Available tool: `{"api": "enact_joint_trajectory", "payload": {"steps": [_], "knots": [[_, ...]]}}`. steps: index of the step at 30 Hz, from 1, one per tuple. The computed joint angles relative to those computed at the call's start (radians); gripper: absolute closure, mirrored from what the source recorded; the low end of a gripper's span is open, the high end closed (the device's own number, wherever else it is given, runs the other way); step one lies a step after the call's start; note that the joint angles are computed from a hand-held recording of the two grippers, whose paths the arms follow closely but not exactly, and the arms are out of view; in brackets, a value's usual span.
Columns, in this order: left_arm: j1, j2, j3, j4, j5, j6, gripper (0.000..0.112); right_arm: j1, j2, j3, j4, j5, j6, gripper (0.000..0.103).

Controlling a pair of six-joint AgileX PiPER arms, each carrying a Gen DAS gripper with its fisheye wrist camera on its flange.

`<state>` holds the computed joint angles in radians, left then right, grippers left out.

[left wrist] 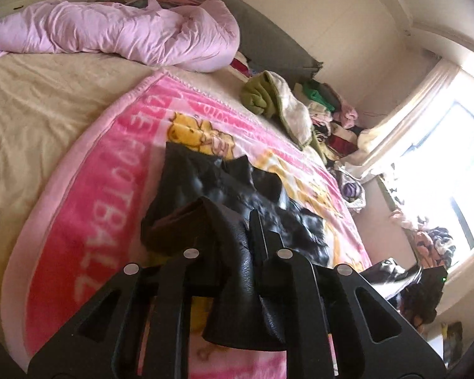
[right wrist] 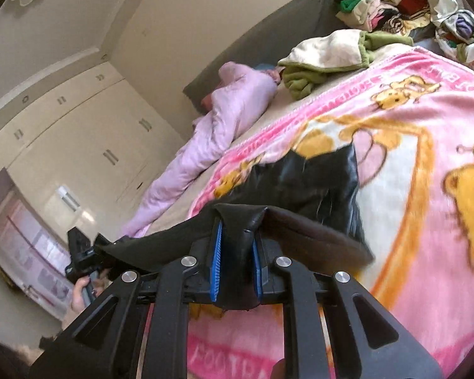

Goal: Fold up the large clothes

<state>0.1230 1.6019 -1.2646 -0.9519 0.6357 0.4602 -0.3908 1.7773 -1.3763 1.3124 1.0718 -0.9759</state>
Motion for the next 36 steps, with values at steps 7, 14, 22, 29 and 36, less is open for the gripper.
{"api": "enact_joint_trajectory", "payload": {"steps": [7,14,22,29,36], "knots": [[-0.025,0.222,-0.287,0.140,0.046,-0.218,0.101,0.087,0.225,-0.321,-0.090,-0.083,0.214,0.088],[-0.048,0.422,-0.566,0.303,0.131,-0.425,0.094,0.116,0.430,-0.609,-0.245,-0.095,0.448,0.085],[-0.053,0.558,-0.720,0.318,0.179,-0.492,0.088,0.144,0.561,-0.783,-0.391,-0.082,0.617,0.079],[-0.037,0.498,-0.600,0.161,0.060,-0.342,0.061,0.129,0.496,-0.660,-0.299,-0.166,0.498,0.026],[-0.069,0.471,-0.566,0.392,-0.019,-0.402,0.058,0.177,0.451,-0.607,-0.461,-0.294,0.457,0.026]]}}
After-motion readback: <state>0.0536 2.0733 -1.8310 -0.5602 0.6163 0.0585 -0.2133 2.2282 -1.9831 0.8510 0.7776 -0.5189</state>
